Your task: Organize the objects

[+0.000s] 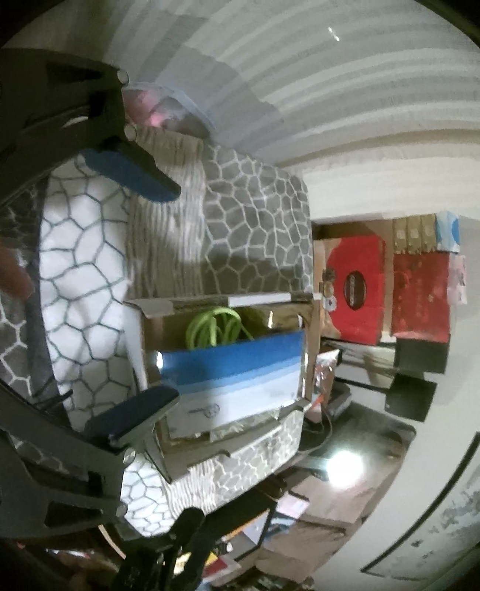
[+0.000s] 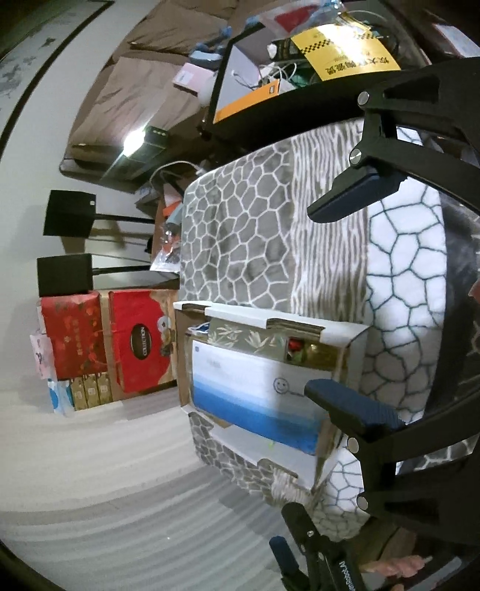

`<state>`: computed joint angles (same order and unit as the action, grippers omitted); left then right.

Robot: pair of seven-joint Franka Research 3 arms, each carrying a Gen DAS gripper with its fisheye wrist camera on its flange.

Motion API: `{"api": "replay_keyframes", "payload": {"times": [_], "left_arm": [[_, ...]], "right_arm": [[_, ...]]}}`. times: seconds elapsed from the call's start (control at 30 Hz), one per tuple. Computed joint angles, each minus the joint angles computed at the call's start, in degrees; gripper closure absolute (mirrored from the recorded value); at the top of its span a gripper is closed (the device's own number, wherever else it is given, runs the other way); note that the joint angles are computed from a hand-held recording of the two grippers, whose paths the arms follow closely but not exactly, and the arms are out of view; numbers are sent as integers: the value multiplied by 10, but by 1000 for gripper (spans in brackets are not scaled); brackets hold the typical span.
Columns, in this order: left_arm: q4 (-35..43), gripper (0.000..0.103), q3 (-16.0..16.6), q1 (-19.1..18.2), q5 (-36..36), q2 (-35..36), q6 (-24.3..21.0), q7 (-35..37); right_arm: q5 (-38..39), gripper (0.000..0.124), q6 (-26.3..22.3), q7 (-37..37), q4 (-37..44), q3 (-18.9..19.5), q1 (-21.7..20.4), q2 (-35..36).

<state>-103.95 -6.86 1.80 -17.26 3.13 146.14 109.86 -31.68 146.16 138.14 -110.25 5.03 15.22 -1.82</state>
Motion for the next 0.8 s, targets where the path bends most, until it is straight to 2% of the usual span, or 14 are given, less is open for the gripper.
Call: {"api": "replay_keyframes", "payload": {"times": [0.27,0.47,0.8], "left_arm": [[-31,0,8,-1,12,-24,8,-23],[-42,0,13,-2,21,-33,13,-37],[-51,0,16,-3,41,-36,32,-54]], "right_arm": [[-24,33,8,43,-13,12,1,-18],[-54,33,-15,57,-4,21,8,-14],[-45,33,-17,60,-5,19,11,-18]]}}
